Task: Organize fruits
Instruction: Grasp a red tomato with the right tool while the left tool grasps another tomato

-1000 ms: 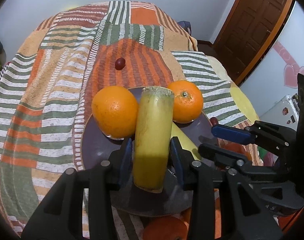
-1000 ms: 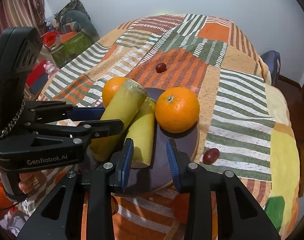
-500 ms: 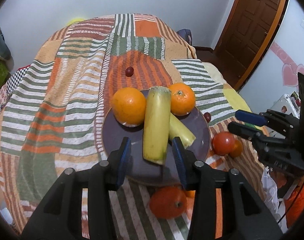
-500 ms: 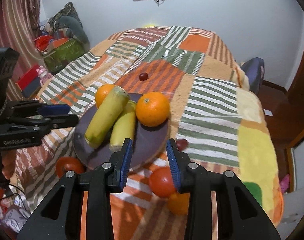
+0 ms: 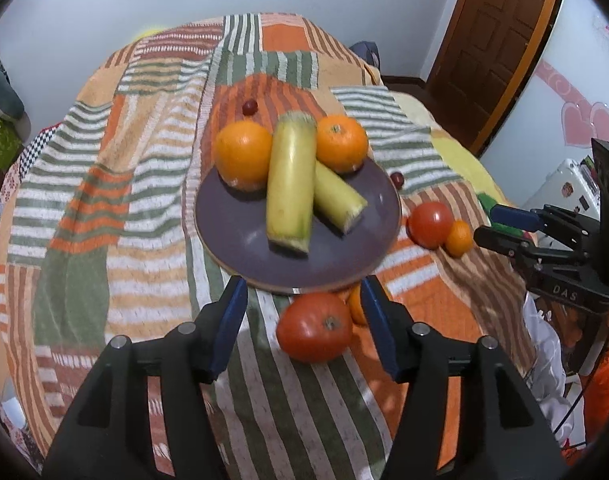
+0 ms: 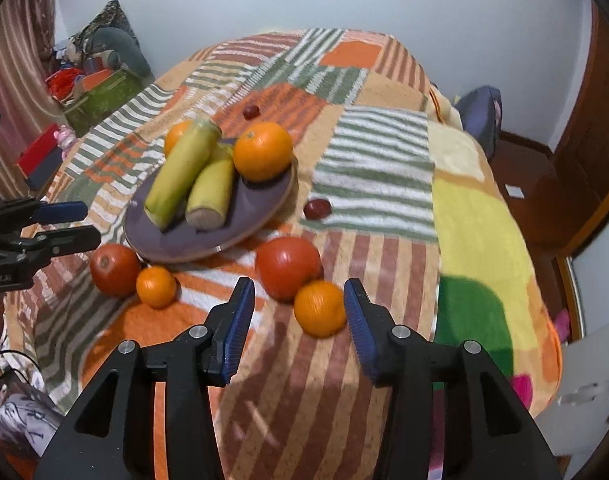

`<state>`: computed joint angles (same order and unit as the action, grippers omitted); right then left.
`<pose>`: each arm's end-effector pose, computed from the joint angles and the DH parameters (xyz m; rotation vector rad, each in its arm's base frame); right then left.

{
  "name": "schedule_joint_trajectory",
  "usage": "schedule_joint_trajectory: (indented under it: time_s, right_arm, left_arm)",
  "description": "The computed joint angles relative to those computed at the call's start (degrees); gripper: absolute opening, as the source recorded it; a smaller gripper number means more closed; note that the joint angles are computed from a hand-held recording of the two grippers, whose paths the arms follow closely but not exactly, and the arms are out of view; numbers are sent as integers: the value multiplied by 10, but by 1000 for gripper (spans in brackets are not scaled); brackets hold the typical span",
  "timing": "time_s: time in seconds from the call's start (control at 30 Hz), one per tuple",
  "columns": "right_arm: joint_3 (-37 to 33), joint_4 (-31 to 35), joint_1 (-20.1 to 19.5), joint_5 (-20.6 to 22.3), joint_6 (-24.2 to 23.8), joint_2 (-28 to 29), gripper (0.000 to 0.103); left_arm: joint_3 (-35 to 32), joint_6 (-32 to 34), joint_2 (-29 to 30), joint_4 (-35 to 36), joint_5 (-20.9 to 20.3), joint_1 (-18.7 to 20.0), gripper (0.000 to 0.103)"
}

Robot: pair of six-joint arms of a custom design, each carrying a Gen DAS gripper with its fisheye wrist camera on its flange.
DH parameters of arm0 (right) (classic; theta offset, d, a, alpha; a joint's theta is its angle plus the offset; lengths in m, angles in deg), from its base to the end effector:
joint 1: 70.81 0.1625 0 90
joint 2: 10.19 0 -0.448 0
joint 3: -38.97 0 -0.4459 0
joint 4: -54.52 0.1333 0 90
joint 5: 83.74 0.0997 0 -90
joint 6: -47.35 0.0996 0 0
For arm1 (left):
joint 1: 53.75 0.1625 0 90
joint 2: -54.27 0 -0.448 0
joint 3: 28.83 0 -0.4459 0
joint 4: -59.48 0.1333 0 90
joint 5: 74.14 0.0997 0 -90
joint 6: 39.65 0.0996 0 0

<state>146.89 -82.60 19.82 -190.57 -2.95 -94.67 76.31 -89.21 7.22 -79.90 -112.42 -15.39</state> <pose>0.1109 -0.5806 0.3838 1.0791 -2.4595 0.3439 -0.3629 -0.5569 0.0358 0.1293 2.3461 -0.7660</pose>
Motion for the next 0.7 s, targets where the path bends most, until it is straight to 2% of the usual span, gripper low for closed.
schedule_joint_trajectory:
  time_s: [0.43, 0.5, 0.7]
  right_arm:
    - [-10, 26, -2, 7, 4, 23, 44]
    - [-8, 13, -1, 6, -5, 28, 53]
    - [-13, -3, 3, -3, -16, 44, 57]
  left_arm:
    - [5, -37, 15, 6, -48, 19, 58]
    - [4, -32, 17, -4, -56, 24, 59]
    - [-2, -22, 26, -21, -59, 35, 59]
